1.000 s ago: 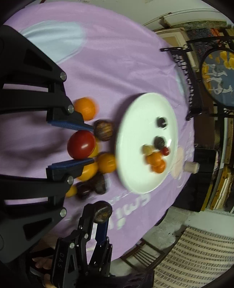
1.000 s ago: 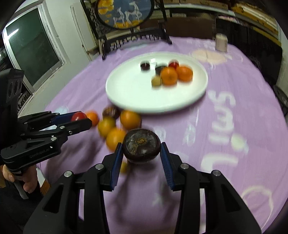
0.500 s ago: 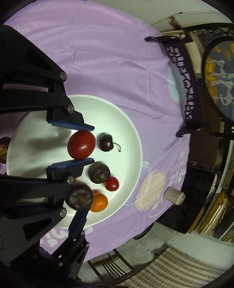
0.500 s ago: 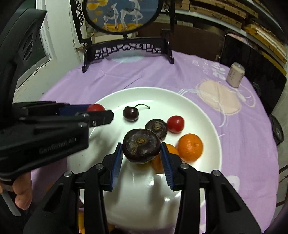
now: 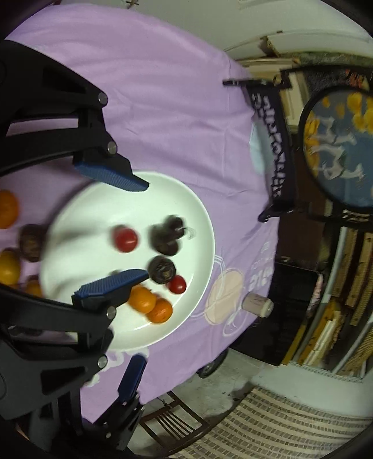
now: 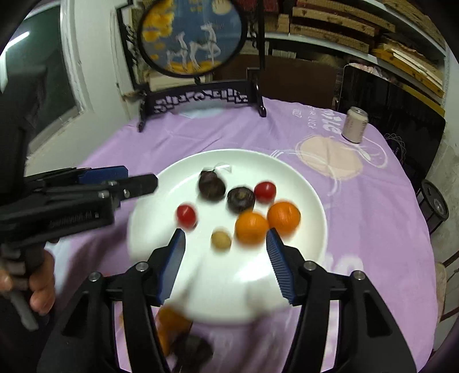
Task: Organize fruits
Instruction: 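Move both fruits over the white plate and release them from both tools, then grasp a dark cherry with the right tool while the left tool grasps a yellow tomato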
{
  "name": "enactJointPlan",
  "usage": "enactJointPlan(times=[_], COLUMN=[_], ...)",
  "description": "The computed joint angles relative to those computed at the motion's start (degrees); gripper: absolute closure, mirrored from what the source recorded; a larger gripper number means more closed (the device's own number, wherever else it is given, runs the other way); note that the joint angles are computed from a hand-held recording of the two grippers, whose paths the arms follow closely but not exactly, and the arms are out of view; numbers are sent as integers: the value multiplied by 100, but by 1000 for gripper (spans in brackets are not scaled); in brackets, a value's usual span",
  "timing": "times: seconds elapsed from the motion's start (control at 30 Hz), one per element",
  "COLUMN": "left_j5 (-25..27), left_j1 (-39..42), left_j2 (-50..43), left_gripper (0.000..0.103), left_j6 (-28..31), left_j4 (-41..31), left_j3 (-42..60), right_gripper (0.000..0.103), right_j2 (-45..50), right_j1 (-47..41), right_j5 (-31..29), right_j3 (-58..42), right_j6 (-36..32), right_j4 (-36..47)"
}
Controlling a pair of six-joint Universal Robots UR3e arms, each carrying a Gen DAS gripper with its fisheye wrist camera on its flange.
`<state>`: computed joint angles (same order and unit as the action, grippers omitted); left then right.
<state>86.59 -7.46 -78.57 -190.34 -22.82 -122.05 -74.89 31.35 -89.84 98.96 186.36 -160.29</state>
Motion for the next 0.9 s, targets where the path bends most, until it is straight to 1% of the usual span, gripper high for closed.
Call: enactJointPlan(times=[0.03,0.07,0.17,0.23,0.3,0.4,0.5,0.67,0.8,0.9], left_j5=[25,127,439,648,753,1010,930,1001,1017,989], left_j1=[-31,-120,-512,-876,-1150,-1476,-1368,-1369,-1434,-1456], left_j2=[338,739,1631,1952,2066,2088,2406,2781,2805,2757], left_gripper=[39,38,36,36,36,35,34,32,31,31], left_j6=[-25,-78,-190,-292,-391,-576,-598,-651,-687,-691], left_j4=[48,130,238,208,134,52,-192,-504,-548,-574], left_j3=[-286,-642,-1504,-1895,-2118,-2310,-2479,-2607,-2692,-2728], right_gripper=[44,44,44,44,44,44,44,44,44,44], right_j2=[-417,-759,-1445,-1744,-1844,-1831,-1717,-1584,-1456,-1179], right_j1=[-8,-8,53,103,184,320,502,710,668,684], right_j5=[82,131,178,242,249,242,170,-245,-220,-162], right_j3=[534,974,1885,2331,2541,2660,2728,2811,2849,2788], right_j6=[26,71,266,373,441,477,532,649,629,597], right_j4=[-141,-243,-400,-397,-304,-268,-340,-405,-364,-450])
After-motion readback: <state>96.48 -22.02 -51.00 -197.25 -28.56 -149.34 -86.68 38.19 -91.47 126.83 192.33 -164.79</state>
